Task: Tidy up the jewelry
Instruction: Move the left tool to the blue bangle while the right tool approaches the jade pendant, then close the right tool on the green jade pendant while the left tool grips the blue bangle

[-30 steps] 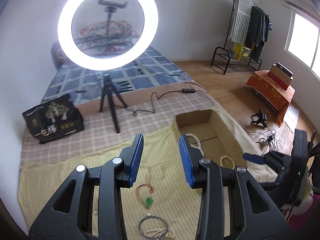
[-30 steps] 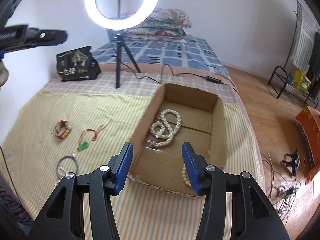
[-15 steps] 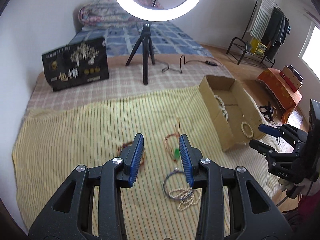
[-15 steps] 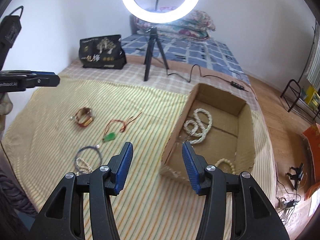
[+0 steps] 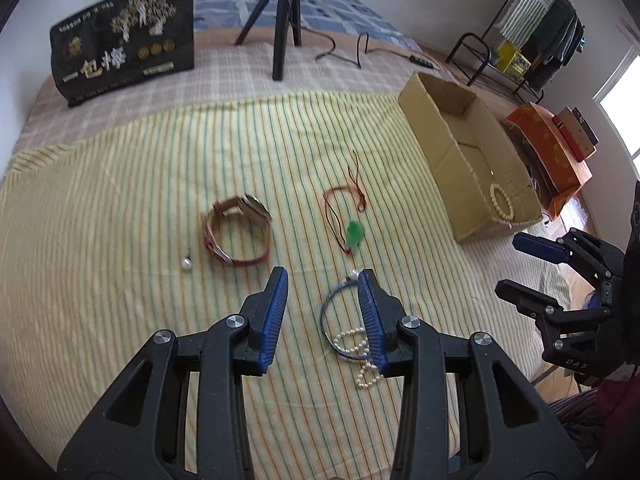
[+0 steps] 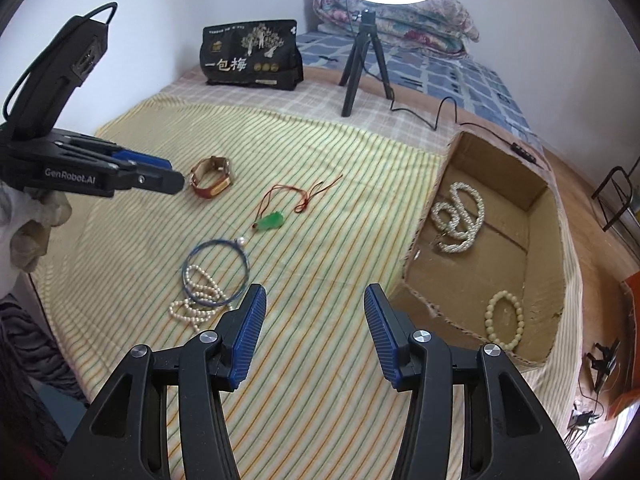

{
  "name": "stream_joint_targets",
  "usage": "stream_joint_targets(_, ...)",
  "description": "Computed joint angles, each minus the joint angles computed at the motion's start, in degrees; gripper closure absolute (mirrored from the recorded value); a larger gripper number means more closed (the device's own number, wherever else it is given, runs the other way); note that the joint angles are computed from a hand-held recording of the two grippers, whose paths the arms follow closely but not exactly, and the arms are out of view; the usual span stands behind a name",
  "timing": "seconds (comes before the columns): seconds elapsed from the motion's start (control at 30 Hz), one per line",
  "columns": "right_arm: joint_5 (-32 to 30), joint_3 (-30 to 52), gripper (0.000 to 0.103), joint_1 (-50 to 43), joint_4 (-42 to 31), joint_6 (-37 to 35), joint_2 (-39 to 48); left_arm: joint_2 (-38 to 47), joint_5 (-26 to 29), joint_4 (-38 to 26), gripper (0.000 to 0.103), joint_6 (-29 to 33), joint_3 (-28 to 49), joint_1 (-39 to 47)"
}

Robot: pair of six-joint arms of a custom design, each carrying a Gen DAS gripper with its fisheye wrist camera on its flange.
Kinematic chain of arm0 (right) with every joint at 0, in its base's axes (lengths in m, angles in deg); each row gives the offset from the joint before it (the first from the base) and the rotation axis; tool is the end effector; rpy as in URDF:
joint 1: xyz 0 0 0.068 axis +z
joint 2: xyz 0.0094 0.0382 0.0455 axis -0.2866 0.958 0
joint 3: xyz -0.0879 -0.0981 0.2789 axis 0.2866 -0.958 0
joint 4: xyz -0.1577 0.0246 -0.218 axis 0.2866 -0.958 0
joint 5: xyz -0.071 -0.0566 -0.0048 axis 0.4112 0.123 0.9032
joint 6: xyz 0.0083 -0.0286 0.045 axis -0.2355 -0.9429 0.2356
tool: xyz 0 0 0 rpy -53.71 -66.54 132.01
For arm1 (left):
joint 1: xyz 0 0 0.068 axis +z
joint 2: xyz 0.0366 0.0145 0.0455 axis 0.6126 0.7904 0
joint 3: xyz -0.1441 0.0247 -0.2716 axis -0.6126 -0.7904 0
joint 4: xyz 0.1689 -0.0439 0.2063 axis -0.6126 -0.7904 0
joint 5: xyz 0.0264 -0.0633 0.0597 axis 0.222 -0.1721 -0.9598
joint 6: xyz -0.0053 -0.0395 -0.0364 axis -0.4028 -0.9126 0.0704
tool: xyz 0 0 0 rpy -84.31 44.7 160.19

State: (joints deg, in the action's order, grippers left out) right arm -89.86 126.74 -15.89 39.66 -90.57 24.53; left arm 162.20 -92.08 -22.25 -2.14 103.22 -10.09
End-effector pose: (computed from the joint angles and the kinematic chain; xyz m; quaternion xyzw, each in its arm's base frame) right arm 0.3230 0.0238 0.2262 -0.4563 0.8164 0.1622 0.3145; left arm 0.2526 -0.2639 0.2825 -0.1592 0.9532 -0.0972 0.2379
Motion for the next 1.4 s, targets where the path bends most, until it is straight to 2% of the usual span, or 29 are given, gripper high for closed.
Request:
stream_joint_targets(0.13, 0.91, 0.13, 0.053, 1.15, 0.39, 0.5, 0.69, 2.28, 2.55, 0.57, 0.07, 0.7, 0.41, 0.04)
stream_joint_targets(0.4, 2.09, 1.94, 0.053, 2.56, -1.11, 2.66, 2.87, 4.35, 5.72, 2.4, 0.07, -0.23, -1.24, -0.14)
stream_joint_targets(0.6, 2.42, 4.64, 0.053, 4.34, -2.26, 8.09, 5.25, 4.96, 6.57, 3.55, 0.075, -1.09, -2.24, -0.34)
stream_joint_targets(0.7, 1.99, 6.17, 0.044, 5.92, -2.5, 11.42, 6.55, 4.84, 7.25, 4.43, 0.075, -1.64, -3.27, -0.3)
stream_joint_targets(0.93, 3.66, 8.78, 0.044, 11.13, -1.12, 17.16, 9.73, 5.07, 7.53, 5.51, 0.075, -2.48, -4.11, -0.4)
stream_joint_targets(1.4, 7.63, 13.2, 0.044, 16.33, 0.46, 18.43, 17.54, 5.82, 7.86, 7.16, 0.079, -2.81, -4.67, 0.05)
